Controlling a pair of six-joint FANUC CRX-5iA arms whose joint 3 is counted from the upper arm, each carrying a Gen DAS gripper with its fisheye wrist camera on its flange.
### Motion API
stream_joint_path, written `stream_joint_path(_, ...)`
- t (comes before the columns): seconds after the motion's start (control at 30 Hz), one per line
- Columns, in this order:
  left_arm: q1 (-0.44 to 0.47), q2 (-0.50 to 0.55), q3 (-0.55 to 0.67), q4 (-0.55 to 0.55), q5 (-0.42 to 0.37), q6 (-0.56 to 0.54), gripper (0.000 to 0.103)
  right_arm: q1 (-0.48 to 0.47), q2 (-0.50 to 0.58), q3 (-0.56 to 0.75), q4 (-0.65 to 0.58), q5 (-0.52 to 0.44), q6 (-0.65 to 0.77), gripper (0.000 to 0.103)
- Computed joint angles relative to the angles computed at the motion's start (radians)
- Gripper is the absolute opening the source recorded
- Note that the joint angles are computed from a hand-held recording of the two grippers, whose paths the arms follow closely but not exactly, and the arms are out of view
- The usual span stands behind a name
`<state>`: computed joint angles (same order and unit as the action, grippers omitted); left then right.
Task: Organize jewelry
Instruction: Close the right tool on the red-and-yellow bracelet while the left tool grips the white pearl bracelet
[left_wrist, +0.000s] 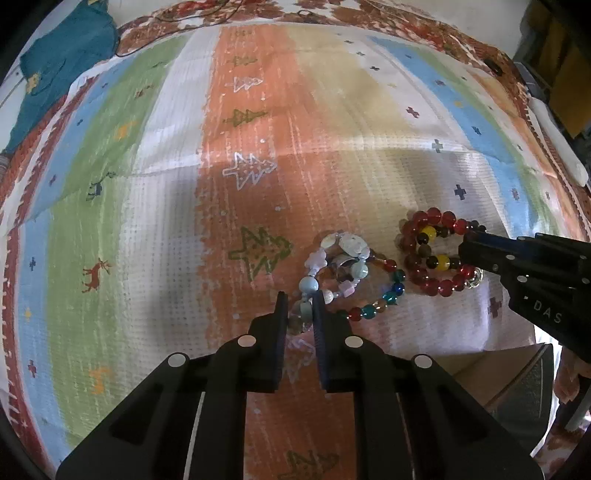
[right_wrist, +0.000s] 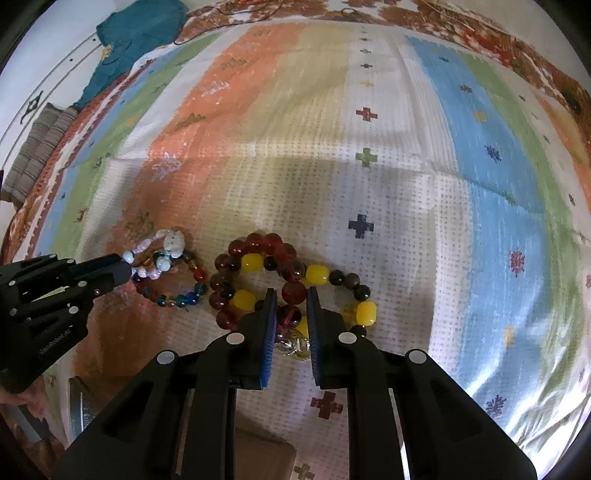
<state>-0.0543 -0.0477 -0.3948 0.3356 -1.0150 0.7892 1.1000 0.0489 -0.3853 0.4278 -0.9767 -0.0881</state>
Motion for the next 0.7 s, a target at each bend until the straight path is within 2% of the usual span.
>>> stream_joint_path(0.03, -0.001, -0.002, -0.001, 0.002, 0.001, -0.002, 0.006, 0.004, -0.003, -0.001, 0.007, -0.002, -0.003, 0.016)
stream_joint_path(0.47, 0.005, -0.033, -0.005, 0.029, -0.01, -0.022, 0.006, 0.047, -0.016, 0.014, 0.076, -0.046, -0.019, 0.014)
stream_joint_path(0.7, 0.017, -0.064, -0.011, 0.079, -0.032, -0.053, 0.006, 0.062, -0.027, 0.016, 0.11, -0.061, -0.038, 0.014)
